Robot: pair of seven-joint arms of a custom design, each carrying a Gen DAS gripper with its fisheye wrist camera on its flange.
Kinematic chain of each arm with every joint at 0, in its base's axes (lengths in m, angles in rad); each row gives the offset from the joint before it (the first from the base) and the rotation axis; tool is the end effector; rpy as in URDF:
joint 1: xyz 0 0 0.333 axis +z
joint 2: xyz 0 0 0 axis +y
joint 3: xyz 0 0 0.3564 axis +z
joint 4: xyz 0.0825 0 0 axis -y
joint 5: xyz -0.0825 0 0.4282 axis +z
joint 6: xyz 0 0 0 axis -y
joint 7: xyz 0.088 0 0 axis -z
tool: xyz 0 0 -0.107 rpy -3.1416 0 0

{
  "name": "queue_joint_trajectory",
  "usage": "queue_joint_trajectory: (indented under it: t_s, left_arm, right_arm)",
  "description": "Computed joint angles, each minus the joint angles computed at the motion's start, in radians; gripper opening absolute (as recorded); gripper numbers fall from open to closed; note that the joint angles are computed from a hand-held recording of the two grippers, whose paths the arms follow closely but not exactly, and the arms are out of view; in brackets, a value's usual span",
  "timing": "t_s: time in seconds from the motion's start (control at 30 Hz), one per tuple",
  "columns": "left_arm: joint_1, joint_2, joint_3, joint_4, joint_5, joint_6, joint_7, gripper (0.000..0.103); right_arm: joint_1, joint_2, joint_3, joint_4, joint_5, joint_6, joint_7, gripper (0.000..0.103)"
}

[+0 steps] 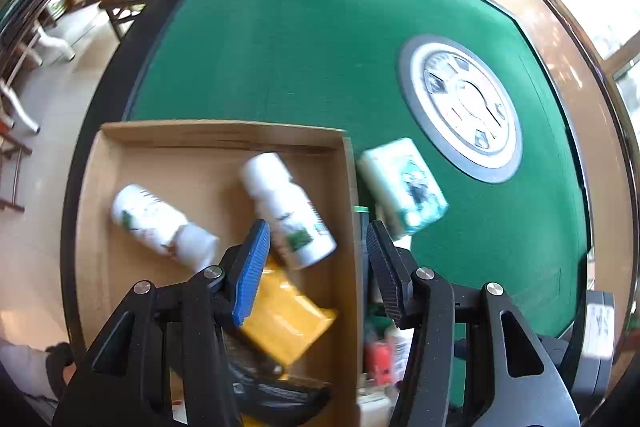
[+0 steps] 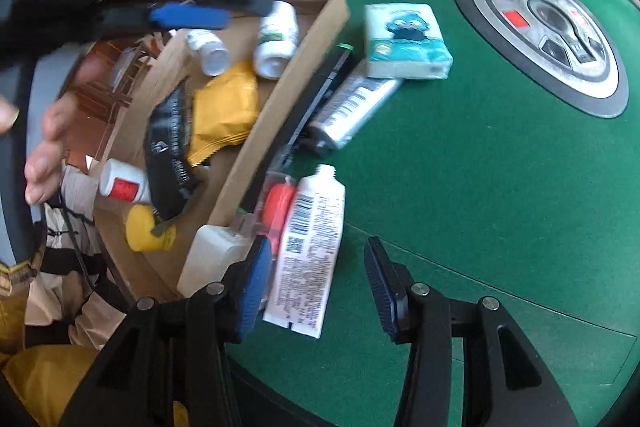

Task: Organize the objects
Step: 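Grasp the blue cartoon tissue pack with the left tool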

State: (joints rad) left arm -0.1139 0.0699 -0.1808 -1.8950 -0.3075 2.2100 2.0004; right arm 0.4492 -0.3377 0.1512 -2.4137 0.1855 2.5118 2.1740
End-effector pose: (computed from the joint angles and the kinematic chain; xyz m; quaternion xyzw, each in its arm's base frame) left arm 0.6159 -0.1948 0.5144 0.4722 -0.8620 0.1845 0.0006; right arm 0.4110 0.2846 0.4997 -0.6450 0.7320 0.0041 0.2196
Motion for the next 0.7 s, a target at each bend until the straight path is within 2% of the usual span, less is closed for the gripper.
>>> queue_joint_trajectory:
  t_s: [0.2,0.27,0.33,0.4,0.47,0.57,0.7]
  left_arm:
    - [-0.055,0.049,-0.03,0.045,0.121,-0.021,-0.036,0.05]
    - [-0.077,0.082,-0.038,0.078,0.162,-0.044,-0.086,0.052]
    - [-0.098,0.093,-0.042,0.082,0.207,-0.001,-0.137,0.055]
    - [-0.115,0.118,-0.043,0.108,0.236,-0.012,-0.212,0.055]
    - [-0.141,0.137,-0.039,0.124,0.315,-0.007,-0.289,0.059]
    - [-0.18,0.179,-0.036,0.155,0.438,-0.046,-0.356,0.06]
    - [-0.175,0.206,-0.045,0.168,0.428,-0.055,-0.352,0.062]
  right_arm:
    - [-0.025,-0.061,0.022,-0.058,-0.043,0.05,0.099,0.048]
    - [-0.032,-0.102,0.024,-0.09,-0.043,0.052,0.144,0.048]
    - [-0.041,-0.14,0.031,-0.115,-0.054,0.041,0.189,0.048]
    - [-0.048,-0.181,0.04,-0.143,-0.068,0.026,0.233,0.048]
    - [-0.054,-0.225,0.049,-0.173,-0.078,0.016,0.279,0.048]
    - [-0.06,-0.3,0.051,-0.224,-0.087,0.002,0.337,0.048]
    - [-0.066,-0.346,0.054,-0.248,-0.101,-0.01,0.379,0.048]
